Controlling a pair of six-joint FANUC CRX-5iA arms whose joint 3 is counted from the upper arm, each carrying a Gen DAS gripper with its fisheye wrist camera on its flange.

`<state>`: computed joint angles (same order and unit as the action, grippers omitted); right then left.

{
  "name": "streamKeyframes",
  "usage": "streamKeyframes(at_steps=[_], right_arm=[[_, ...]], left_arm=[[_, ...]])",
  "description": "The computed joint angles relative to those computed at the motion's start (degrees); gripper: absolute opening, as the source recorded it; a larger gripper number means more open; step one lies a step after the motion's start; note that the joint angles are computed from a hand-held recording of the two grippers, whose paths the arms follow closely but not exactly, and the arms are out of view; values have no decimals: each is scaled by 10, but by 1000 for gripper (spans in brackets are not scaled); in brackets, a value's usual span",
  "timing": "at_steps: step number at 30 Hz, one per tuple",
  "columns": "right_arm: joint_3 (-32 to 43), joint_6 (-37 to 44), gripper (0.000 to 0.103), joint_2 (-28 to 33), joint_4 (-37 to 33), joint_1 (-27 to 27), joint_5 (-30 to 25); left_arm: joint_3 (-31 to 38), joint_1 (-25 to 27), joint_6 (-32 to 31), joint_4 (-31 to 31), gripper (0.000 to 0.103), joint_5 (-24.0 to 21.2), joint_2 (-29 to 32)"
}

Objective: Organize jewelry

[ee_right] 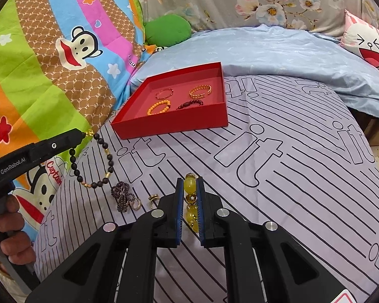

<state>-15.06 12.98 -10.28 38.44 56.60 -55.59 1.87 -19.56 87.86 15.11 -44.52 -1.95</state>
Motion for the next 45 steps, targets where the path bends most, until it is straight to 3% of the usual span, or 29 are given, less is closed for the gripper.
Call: streamKeyframes(at_steps=[8,16,22,30,34,42,45], right_arm=[[25,39,9,7,-3,-15,6],[111,149,9,57,-57,-73,33],[229,256,9,137,-103,-121,31],[397,366,9,263,-152,-166,6],[484,410,9,327,-199,-189,-11],[641,468,9,441,-279,-220,-81],[698,474,9,483,-292,-226,-118]], left_arm=[[37,-7,4,-11,7,-12,17],[107,-1,-24,2,7,-21,77],[197,7,-41,6,7,-34,147],[353,7,-4,-67,7,-70,254],[415,13,3,-74,7,-94,302],[524,26,12,-63,8,-154,392],[570,28,32,-86,8,-185,425]])
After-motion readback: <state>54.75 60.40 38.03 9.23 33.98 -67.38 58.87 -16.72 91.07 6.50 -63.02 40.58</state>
